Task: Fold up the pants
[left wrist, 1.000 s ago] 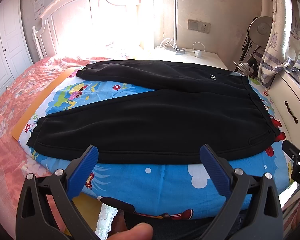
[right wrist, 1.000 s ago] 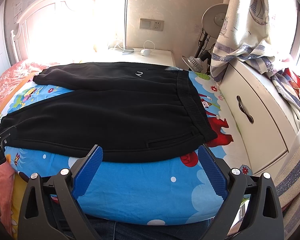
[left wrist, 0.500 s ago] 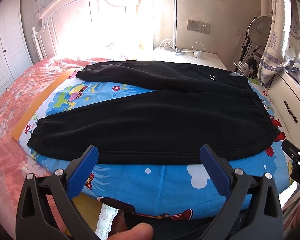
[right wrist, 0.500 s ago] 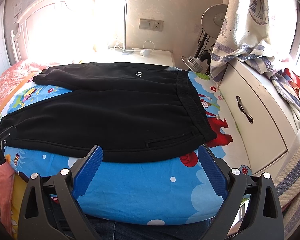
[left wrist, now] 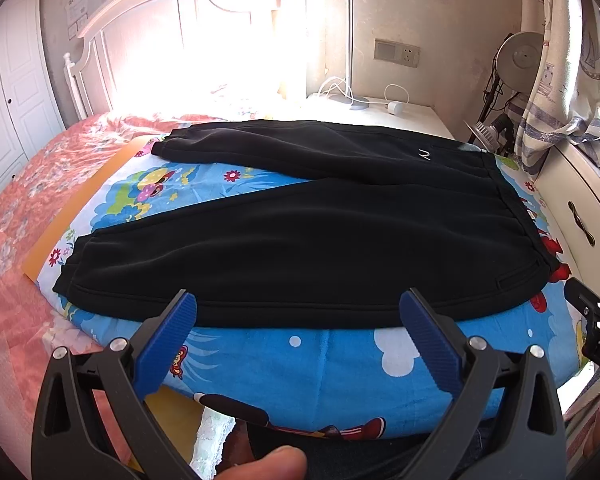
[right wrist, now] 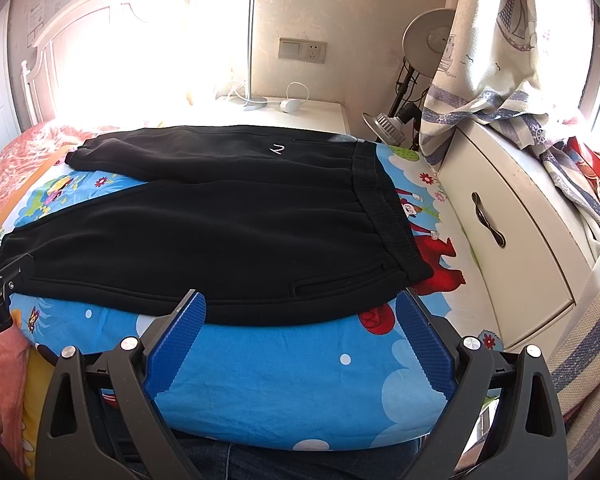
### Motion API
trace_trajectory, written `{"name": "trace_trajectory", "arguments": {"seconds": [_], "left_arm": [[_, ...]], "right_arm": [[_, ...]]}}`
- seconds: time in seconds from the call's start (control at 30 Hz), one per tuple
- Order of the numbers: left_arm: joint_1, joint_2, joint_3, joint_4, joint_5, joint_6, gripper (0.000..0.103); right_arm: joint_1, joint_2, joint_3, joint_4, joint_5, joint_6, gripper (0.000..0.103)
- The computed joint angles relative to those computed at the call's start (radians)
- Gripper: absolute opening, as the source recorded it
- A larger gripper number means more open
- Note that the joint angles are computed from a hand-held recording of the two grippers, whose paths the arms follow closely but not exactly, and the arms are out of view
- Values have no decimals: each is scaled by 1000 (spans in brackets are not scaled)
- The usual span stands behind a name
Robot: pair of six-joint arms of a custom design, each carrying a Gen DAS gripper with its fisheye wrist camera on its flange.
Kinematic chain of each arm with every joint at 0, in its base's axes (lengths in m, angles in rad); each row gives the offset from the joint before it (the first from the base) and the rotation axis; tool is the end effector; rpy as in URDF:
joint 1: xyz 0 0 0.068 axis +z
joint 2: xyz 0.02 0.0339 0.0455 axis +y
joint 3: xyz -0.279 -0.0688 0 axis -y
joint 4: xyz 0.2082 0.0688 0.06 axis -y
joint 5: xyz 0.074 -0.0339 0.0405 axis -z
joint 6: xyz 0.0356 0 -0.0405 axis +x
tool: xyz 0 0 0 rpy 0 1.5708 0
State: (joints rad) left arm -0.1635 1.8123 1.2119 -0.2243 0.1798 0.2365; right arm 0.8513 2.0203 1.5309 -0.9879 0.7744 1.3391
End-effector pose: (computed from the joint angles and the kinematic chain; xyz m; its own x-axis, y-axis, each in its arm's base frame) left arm 0.3605 -0.0659 0.2362 -0.6388 0.3390 -0.6906 0.4419 0.8965 0.0314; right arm 0.2576 0.2562 0.2209 -0.6321 0.3343 -0.6991 0.5250 0.8483 -0.0690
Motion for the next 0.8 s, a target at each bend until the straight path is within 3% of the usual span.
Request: {"name": "trace_trajectory", "arguments": {"seconds": [0.8], "left_arm": [[1,0,10,-15,-1,-5,101]], "right_arm": [[3,-6,-6,-1,5,2,93]]}}
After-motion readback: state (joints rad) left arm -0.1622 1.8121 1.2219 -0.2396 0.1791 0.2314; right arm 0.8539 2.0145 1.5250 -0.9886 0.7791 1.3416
